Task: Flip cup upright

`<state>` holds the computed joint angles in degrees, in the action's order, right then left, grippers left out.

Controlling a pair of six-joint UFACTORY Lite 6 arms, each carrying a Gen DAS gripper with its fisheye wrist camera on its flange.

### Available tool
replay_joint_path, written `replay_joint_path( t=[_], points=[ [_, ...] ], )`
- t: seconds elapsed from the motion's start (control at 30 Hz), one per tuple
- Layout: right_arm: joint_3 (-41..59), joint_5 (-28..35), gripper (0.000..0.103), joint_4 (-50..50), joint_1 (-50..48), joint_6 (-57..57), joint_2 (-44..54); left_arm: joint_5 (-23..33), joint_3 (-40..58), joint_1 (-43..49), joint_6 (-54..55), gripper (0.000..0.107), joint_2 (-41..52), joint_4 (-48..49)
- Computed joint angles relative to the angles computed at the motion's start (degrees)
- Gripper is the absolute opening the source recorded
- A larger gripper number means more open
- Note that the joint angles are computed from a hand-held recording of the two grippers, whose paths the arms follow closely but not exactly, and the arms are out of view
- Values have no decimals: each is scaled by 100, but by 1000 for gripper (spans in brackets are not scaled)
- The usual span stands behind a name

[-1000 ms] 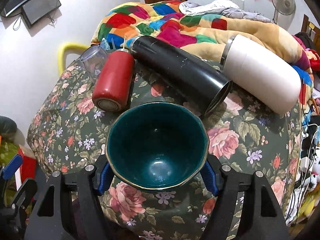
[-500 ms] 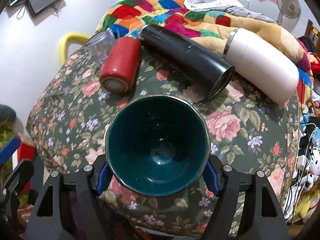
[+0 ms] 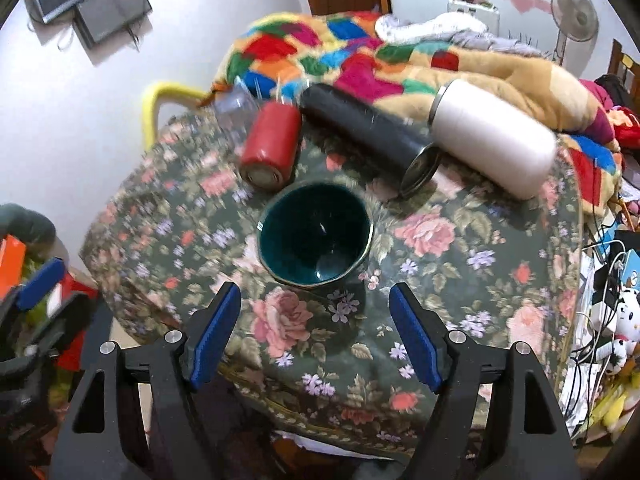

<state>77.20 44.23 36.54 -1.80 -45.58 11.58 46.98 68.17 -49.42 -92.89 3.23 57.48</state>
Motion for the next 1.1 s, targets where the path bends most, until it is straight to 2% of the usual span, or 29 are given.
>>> replay_joint_path(
  t=[0.2,0.6,0.77,0.93,1.1],
  points=[
    [-289,686,74,1096,-863,-869,-1190,637,477,-531,-99,81,-207,355],
    [-1256,1591,76,3356,-2866,-2584,-4069,2663,1687,-2347,-267,89,-332,2007],
    [-1717,1932,84,4108,-3693,-2958,-4876,3381,1736,-3018,-479,94,-372,2489],
    [-2004,1534,102,4281,-3635,-3033,-5256,3988,1773,-3402,-499,101,-276,2702],
    [-2054,1767,103,4262,-3886,-3101,-5315,4287,1746,-3588,-482,102,-214,2739]
  ],
)
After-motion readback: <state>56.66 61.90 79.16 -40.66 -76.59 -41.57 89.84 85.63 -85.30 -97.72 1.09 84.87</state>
